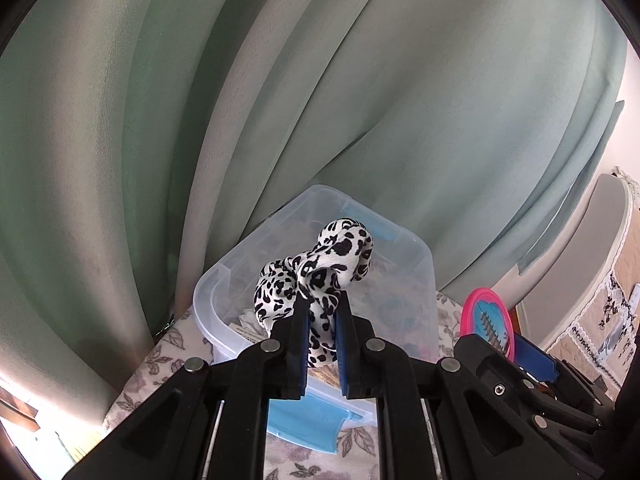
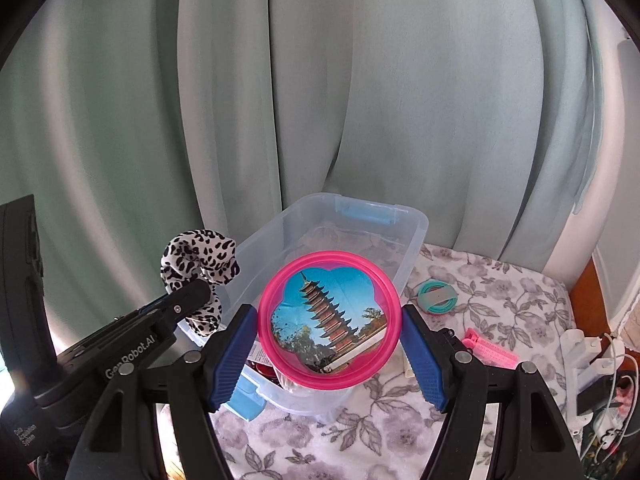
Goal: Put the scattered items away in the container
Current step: 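Carry the scrunchie in the left tool and mirror in the right tool over the container, then open the left tool to drop the scrunchie while the right tool releases the mirror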
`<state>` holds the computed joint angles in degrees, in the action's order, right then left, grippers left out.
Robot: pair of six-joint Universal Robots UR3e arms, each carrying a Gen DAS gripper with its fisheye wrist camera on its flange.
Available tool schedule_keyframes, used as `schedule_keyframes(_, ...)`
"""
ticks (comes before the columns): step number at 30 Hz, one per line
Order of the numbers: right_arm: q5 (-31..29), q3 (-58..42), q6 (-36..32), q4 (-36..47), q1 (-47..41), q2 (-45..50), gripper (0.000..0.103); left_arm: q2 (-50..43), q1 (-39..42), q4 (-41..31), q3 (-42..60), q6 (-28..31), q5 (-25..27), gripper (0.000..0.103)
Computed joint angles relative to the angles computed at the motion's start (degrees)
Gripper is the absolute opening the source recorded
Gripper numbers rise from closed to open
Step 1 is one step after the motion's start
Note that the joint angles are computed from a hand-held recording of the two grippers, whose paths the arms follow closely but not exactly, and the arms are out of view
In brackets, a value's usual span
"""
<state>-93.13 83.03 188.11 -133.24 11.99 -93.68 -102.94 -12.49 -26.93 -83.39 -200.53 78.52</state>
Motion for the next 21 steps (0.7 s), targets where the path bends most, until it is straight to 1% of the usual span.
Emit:
schedule_keyframes(1, -0.6, -0.6, 0.6, 0.2, 0.9, 0.7, 0.075, -1.4, -0.7, -0.2, 1.5, -0.4, 0.6, 0.011)
schedule_keyframes(8, -0.1, -1.9, 0.7, 0.2, 1.8, 3.9, 0.075, -3.3, -0.2, -1.3, 3.0, -0.4, -0.1, 0.011)
schedule_keyframes(9, -0.1, -2.3, 0.8, 0.4, 1.9, 4.3, 0.075, -1.2, 0.4, -1.5, 1.0, -0.3, -0.6, 0.011)
schedule_keyframes(11, 0.0, -2.6, 0.7, 0.5, 2.0, 5.0, 0.075, -1.0, 0.7, -1.5, 0.7, 0.0, -0.8, 0.011)
schedule_keyframes(13, 0.1, -3.0, 0.7, 0.8, 1.9, 5.8, 0.075, 0.3, -0.4, -5.6, 3.5, -0.7, 0.1, 0.011)
schedule_keyframes(21, 1.0, -4.4, 0.4, 2.2, 1.3, 7.5, 0.075, -1.5, -0.6, -6.6, 5.2, -0.6, 0.7, 0.011)
